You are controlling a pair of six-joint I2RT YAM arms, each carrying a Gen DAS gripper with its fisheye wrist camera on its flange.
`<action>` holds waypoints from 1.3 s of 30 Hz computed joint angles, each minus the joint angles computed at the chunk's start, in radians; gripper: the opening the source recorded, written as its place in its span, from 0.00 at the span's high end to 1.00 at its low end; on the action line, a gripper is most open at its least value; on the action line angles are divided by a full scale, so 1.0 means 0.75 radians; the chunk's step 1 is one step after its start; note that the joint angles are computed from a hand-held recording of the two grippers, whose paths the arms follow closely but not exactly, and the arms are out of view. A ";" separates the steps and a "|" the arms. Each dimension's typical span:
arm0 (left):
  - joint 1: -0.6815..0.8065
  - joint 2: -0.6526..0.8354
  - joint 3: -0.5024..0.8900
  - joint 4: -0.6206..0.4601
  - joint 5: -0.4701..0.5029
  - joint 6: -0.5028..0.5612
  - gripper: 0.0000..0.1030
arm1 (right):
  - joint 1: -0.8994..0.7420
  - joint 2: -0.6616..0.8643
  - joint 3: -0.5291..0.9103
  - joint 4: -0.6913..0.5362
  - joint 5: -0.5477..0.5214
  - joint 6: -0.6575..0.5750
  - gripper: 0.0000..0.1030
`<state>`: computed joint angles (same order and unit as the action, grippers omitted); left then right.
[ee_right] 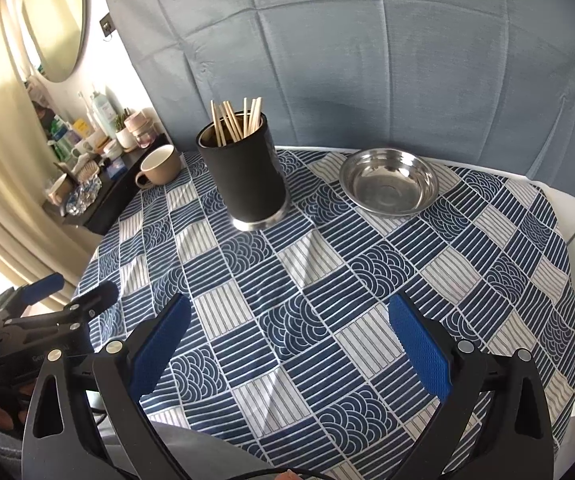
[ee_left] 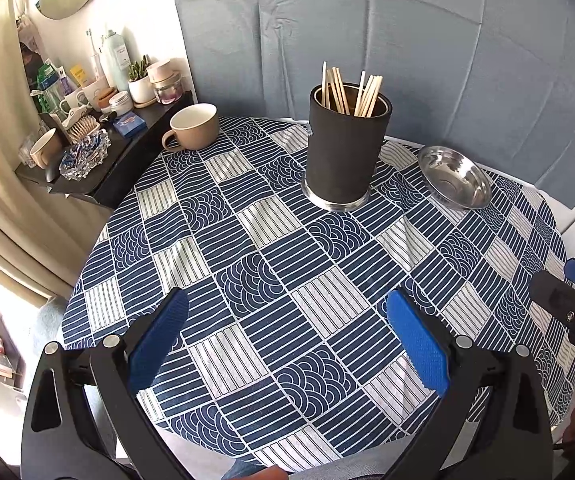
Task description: Organize utensils
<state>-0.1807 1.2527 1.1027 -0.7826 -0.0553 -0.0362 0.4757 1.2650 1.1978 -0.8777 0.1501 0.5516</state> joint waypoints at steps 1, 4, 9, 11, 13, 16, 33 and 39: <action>-0.001 0.000 0.000 -0.001 0.000 0.000 0.06 | -0.003 0.003 0.002 -0.001 -0.002 0.000 0.08; 0.001 0.009 0.004 -0.010 0.013 0.008 0.06 | -0.005 0.009 0.006 -0.001 -0.004 -0.003 0.08; 0.006 0.003 -0.005 -0.007 0.026 0.015 0.06 | -0.011 0.011 0.010 -0.007 -0.006 0.003 0.08; 0.004 0.007 -0.001 -0.011 0.024 0.019 0.06 | -0.016 0.010 0.007 -0.007 -0.010 0.007 0.08; 0.003 0.009 0.002 -0.010 0.025 0.019 0.06 | -0.020 0.009 0.004 -0.005 -0.015 0.005 0.08; 0.008 0.030 0.012 -0.015 0.037 0.016 0.06 | -0.023 0.006 0.001 -0.001 -0.017 0.002 0.08; 0.029 0.060 0.022 -0.016 0.049 0.024 0.06 | -0.021 0.025 0.006 0.004 -0.021 -0.008 0.08; 0.028 0.062 0.022 -0.014 0.043 0.018 0.06 | -0.016 0.038 0.015 0.002 -0.021 -0.023 0.08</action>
<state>-0.1600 1.2991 1.1196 -0.7933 -0.0234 -0.0228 0.4637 1.2938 1.2089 -0.8765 0.1344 0.5341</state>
